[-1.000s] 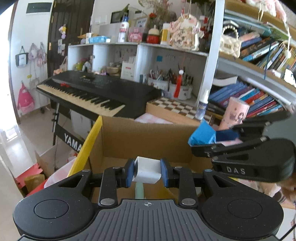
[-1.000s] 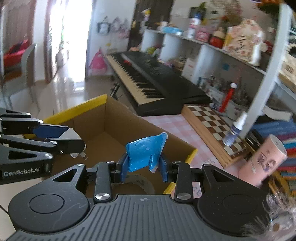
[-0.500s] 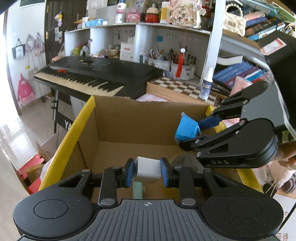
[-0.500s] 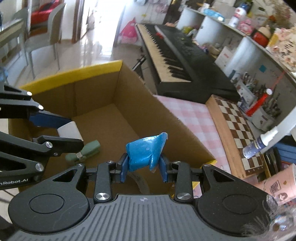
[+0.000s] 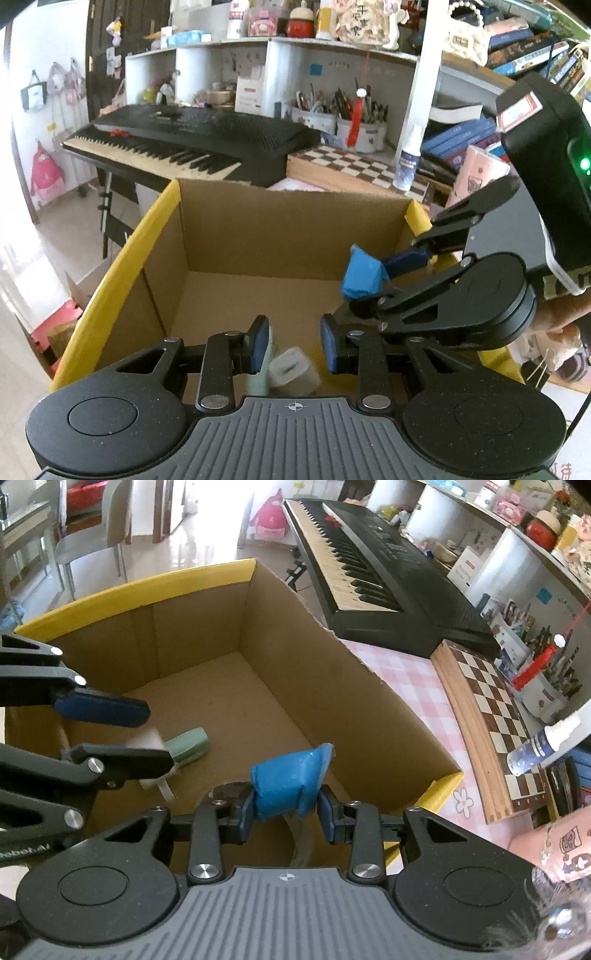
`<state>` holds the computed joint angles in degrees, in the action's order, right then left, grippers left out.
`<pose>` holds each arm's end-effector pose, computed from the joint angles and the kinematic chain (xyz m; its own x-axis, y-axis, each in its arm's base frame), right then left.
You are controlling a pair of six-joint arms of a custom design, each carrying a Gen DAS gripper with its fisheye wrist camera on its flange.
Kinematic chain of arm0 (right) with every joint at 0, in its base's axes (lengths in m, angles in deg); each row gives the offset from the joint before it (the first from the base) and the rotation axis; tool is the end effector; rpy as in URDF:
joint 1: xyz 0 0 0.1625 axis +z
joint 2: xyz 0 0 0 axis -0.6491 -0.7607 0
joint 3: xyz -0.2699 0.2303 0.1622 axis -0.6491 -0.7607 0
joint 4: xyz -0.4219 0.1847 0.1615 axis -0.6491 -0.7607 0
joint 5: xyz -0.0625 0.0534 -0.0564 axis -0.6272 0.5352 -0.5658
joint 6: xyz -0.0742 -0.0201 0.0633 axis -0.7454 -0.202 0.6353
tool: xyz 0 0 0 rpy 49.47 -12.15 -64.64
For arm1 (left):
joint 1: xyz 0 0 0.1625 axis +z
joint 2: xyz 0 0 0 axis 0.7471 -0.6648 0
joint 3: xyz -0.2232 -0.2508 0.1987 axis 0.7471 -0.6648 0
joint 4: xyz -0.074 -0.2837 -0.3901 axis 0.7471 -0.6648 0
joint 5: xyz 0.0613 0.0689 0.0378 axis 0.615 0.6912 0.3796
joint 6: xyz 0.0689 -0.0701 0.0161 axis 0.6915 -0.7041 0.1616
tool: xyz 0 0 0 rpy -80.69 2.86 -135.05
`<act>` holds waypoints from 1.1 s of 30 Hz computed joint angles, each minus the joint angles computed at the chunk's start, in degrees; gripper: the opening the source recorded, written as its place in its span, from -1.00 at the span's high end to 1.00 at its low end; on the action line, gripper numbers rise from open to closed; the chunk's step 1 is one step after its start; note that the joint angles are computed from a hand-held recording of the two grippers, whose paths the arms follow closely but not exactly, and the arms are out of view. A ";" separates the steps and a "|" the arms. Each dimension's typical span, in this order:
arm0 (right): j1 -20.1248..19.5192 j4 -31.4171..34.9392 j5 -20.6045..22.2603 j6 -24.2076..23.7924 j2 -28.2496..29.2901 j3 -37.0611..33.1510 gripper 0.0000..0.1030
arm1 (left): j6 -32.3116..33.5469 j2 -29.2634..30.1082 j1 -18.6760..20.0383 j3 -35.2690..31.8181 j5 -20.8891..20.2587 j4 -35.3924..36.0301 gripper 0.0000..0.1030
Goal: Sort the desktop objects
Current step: 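Open the left gripper to release the white block while the right gripper releases the blue piece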
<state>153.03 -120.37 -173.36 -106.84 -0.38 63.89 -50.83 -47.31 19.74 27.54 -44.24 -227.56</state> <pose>0.3872 -0.7259 -0.0347 -0.3061 -0.7229 0.6195 -0.8729 0.4728 0.1203 -0.0416 -0.6160 0.2786 -0.7678 0.1432 -0.6244 0.5510 0.6449 -0.5297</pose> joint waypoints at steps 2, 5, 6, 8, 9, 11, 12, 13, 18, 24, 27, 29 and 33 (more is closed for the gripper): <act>0.03 -0.78 0.21 0.41 -0.23 0.38 0.26 | 0.22 -0.20 -0.10 0.13 -0.15 -0.53 0.41; 0.25 -2.70 0.50 0.48 -0.96 1.59 0.21 | 0.74 -0.89 -0.42 0.77 -0.42 -2.12 0.32; 0.37 -3.51 0.66 0.68 -1.30 2.11 0.20 | 0.98 -1.09 -0.59 0.95 -0.54 -2.84 0.23; 0.61 -5.34 1.14 1.07 -1.98 3.19 0.16 | 2.06 -1.56 -0.97 1.59 -0.79 -4.73 0.12; 0.76 -6.43 1.44 1.34 -2.39 3.84 0.15 | 2.67 -1.80 -1.17 1.84 -0.73 -5.46 0.03; 1.05 -8.55 2.06 2.13 -3.29 5.23 0.13 | 3.88 -2.44 -1.50 2.43 -0.92 -6.87 -0.03; 1.20 -9.69 2.42 2.63 -3.77 5.98 0.13 | 4.30 -2.65 -1.60 2.63 -0.93 -7.40 -0.05; 1.37 -10.64 2.65 3.08 -4.14 6.54 0.13 | 4.72 -3.06 -1.81 2.99 -0.79 -7.99 -0.12; 2.27 -15.95 3.21 5.95 -6.23 9.99 0.10 | 5.78 -4.79 -2.14 4.20 -0.82 -9.91 -0.25; 3.44 -21.89 3.02 9.96 -8.86 14.62 0.10 | 5.55 -7.32 -2.05 5.77 -1.15 -10.40 -0.29; 4.09 -26.12 2.55 12.24 -10.04 17.36 0.10 | 5.42 -8.68 -2.01 6.78 -1.26 -10.85 -0.37; 4.59 -29.79 2.01 13.46 -10.62 19.30 0.10 | 5.39 -9.56 -1.91 7.46 -1.42 -11.41 -0.41; 5.63 -36.48 0.09 15.94 -11.30 22.62 0.10 | 4.85 -11.51 -1.66 8.74 -1.84 -11.55 -0.43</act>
